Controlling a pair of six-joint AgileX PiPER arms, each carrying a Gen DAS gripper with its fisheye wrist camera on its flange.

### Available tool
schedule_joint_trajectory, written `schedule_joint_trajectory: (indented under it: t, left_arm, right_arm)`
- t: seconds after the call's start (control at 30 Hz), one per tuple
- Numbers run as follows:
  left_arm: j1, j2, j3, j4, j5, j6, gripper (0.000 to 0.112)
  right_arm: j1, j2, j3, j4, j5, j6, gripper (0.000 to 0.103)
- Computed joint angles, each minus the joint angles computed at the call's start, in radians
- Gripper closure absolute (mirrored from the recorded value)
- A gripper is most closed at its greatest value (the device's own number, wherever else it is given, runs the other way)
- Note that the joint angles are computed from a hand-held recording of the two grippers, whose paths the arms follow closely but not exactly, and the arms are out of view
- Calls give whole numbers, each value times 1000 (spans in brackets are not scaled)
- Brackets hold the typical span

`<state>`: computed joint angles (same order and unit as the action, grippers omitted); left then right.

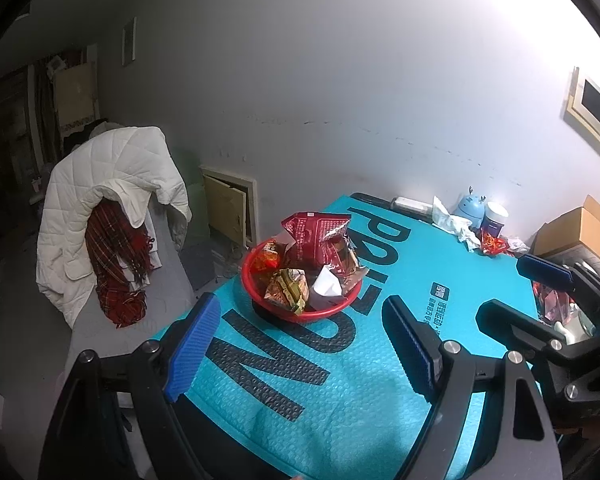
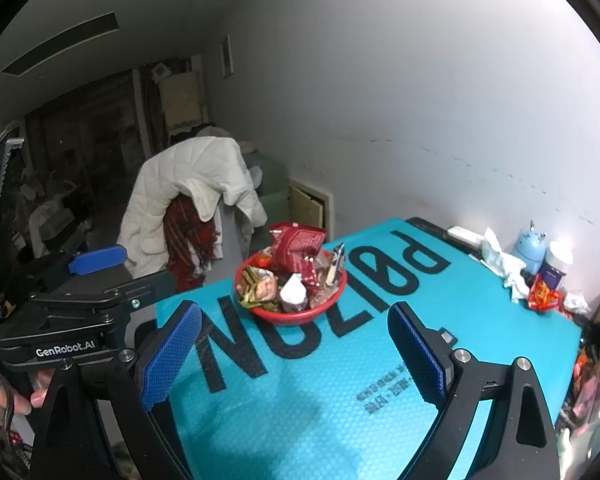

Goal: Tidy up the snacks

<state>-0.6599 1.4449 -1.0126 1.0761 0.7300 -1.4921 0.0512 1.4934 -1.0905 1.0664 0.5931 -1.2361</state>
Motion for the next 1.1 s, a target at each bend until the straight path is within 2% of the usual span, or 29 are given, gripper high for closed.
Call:
schedule_joint_trajectory:
  t: [1.1]
  left_arm:
    - [15, 0, -17, -55, -7, 63, 29]
  right_arm:
    - [5, 4, -11, -45, -20, 54, 8]
